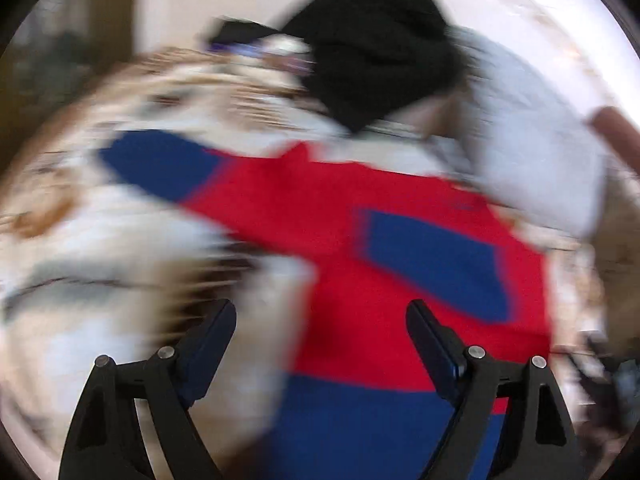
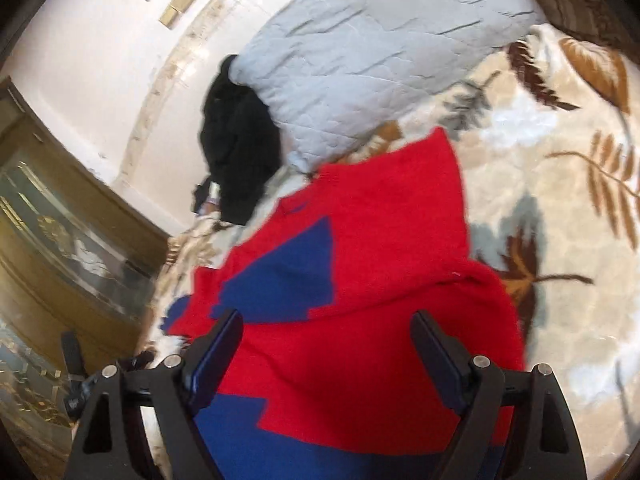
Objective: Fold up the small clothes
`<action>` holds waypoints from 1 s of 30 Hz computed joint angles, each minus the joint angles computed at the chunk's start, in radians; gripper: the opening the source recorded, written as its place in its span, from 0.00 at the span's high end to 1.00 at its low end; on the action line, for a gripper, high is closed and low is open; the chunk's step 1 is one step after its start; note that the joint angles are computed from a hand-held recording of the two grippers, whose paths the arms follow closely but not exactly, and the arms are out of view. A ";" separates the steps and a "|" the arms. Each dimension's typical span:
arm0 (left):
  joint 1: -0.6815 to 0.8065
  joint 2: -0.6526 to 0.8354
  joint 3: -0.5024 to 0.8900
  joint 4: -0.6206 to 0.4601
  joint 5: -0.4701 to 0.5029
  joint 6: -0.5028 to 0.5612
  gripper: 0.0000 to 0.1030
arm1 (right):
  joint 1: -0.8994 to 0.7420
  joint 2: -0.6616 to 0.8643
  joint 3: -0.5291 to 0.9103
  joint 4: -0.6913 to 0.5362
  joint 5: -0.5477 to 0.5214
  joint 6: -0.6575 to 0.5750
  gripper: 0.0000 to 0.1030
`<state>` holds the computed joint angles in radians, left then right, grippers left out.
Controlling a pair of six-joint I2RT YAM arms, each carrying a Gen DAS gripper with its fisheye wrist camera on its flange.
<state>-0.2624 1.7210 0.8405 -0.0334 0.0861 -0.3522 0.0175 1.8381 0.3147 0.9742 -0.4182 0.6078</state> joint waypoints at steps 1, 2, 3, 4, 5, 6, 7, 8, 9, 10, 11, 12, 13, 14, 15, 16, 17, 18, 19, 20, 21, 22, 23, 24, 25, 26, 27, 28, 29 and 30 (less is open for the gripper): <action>-0.031 0.070 0.093 -0.026 0.059 -0.024 0.16 | 0.005 -0.021 -0.005 -0.009 0.008 -0.012 0.15; -0.049 0.109 0.142 -0.039 0.069 -0.037 0.16 | 0.010 -0.034 -0.010 -0.012 0.016 -0.018 0.15; -0.072 0.194 0.241 -0.061 0.078 -0.061 0.16 | 0.009 -0.042 -0.018 -0.008 0.014 -0.021 0.15; -0.079 0.263 0.320 -0.089 0.087 -0.086 0.16 | 0.008 -0.048 -0.020 -0.005 0.005 -0.021 0.15; -0.080 0.333 0.398 -0.121 0.090 -0.112 0.16 | 0.008 -0.054 -0.022 -0.005 -0.001 -0.021 0.15; -0.080 0.380 0.444 -0.139 0.078 -0.135 0.16 | 0.009 -0.059 -0.022 -0.004 -0.002 -0.022 0.15; -0.071 0.462 0.526 -0.184 0.068 -0.180 0.16 | 0.008 -0.060 -0.021 -0.004 -0.005 -0.022 0.15; -0.068 0.499 0.557 -0.202 0.068 -0.210 0.23 | 0.009 -0.060 -0.016 -0.005 -0.009 -0.021 0.15; -0.053 0.553 0.605 -0.233 0.070 -0.252 0.42 | 0.007 -0.059 -0.016 -0.004 -0.013 -0.021 0.15; -0.052 0.557 0.617 -0.255 0.024 -0.265 0.54 | 0.010 -0.055 -0.013 -0.004 -0.013 -0.022 0.15; -0.057 0.544 0.617 -0.271 -0.025 -0.260 0.93 | 0.011 -0.052 -0.011 -0.004 -0.013 -0.022 0.15; -0.052 0.529 0.604 -0.262 -0.015 -0.256 0.96 | 0.012 -0.050 -0.008 -0.008 -0.014 -0.021 0.15; -0.050 0.473 0.542 -0.204 -0.009 -0.267 0.96 | 0.013 -0.046 -0.005 -0.009 -0.013 -0.020 0.15; -0.064 0.400 0.467 -0.142 -0.042 -0.254 0.96 | 0.013 -0.043 -0.003 -0.010 -0.012 -0.020 0.15; -0.076 0.352 0.407 -0.083 -0.061 -0.246 0.96 | 0.014 -0.042 -0.002 -0.010 -0.007 -0.019 0.15; -0.094 0.303 0.342 -0.025 -0.091 -0.236 0.96 | 0.013 -0.037 -0.002 -0.008 -0.003 -0.019 0.15; -0.108 0.295 0.316 -0.009 -0.120 -0.221 0.95 | 0.012 -0.028 0.001 -0.005 0.002 -0.014 0.15; -0.113 0.329 0.338 -0.038 -0.140 -0.222 0.95 | 0.011 -0.016 0.004 -0.002 0.006 -0.007 0.14; -0.112 0.413 0.397 -0.103 -0.159 -0.210 0.94 | 0.006 0.002 0.009 0.001 0.008 0.005 0.14; -0.104 0.468 0.414 -0.100 -0.148 -0.196 0.91 | -0.001 0.022 0.014 0.003 0.006 0.015 0.14; -0.112 0.472 0.380 -0.031 -0.182 -0.184 0.91 | -0.013 0.045 0.017 0.010 -0.002 0.027 0.14; -0.128 0.449 0.327 0.055 -0.224 -0.137 0.91 | -0.027 0.064 0.020 0.020 -0.016 0.038 0.14; -0.149 0.449 0.323 0.065 -0.271 -0.095 0.91 | -0.046 0.085 0.021 0.032 -0.034 0.051 0.14; -0.163 0.441 0.300 0.096 -0.299 -0.075 0.91 | -0.059 0.099 0.022 0.040 -0.043 0.063 0.14; -0.166 0.441 0.283 0.129 -0.308 -0.067 0.91 | -0.078 0.112 0.026 0.048 -0.055 0.082 0.14; -0.157 0.436 0.262 0.164 -0.290 -0.067 0.91 | -0.098 0.116 0.031 0.043 -0.074 0.104 0.14; -0.140 0.434 0.252 0.185 -0.256 -0.075 0.91 | -0.116 0.119 0.033 0.051 -0.097 0.128 0.14; -0.123 0.423 0.236 0.202 -0.224 -0.082 0.91 | -0.141 0.120 0.041 0.064 -0.133 0.156 0.14; -0.116 0.442 0.234 0.235 -0.204 -0.091 0.91 | -0.151 0.116 0.059 0.048 -0.151 0.162 0.14; -0.119 0.441 0.204 0.270 -0.201 -0.100 0.91 | -0.157 0.109 0.098 -0.006 -0.164 0.160 0.13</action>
